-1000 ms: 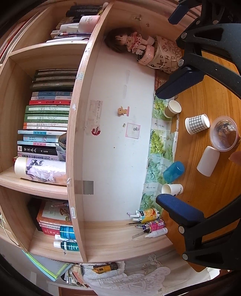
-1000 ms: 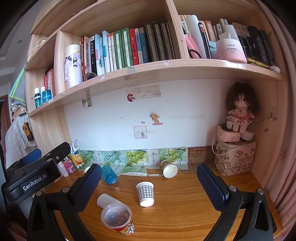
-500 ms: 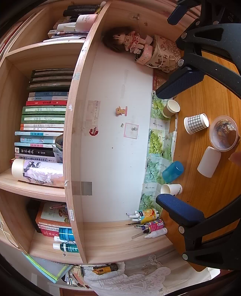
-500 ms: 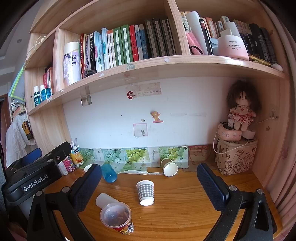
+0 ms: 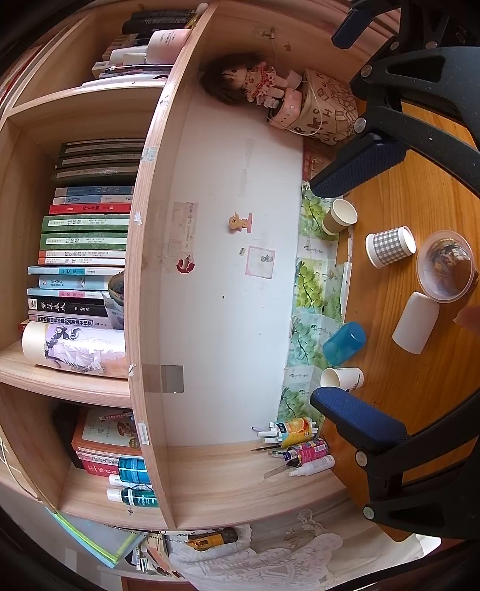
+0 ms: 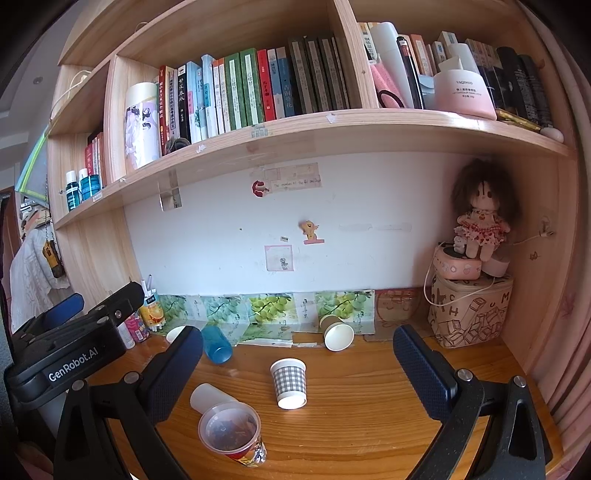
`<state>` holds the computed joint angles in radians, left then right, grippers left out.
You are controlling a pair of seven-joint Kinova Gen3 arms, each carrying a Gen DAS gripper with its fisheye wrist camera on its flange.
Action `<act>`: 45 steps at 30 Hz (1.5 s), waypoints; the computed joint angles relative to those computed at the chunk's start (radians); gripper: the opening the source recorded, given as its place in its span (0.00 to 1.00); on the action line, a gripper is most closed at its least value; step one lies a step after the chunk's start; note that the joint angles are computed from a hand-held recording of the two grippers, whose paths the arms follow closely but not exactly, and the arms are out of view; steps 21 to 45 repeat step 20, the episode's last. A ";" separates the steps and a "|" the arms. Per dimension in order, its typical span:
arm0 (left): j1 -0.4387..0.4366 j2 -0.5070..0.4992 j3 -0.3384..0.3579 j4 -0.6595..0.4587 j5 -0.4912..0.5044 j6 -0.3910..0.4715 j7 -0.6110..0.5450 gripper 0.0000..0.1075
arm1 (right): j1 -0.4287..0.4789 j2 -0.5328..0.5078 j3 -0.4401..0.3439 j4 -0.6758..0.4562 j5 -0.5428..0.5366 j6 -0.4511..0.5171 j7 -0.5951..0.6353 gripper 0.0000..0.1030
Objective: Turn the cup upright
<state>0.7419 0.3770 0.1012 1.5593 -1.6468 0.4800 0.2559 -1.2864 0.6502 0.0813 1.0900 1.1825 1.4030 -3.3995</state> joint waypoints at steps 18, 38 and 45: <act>-0.003 -0.003 0.005 0.003 -0.009 0.000 0.003 0.95 | 0.000 -0.004 -0.003 0.005 0.000 0.000 -0.001 1.00; -0.004 -0.003 0.005 0.003 -0.009 0.001 0.004 0.95 | 0.000 -0.003 -0.003 0.005 0.000 0.000 -0.001 1.00; -0.004 -0.003 0.005 0.003 -0.009 0.001 0.004 0.95 | 0.000 -0.003 -0.003 0.005 0.000 0.000 -0.001 1.00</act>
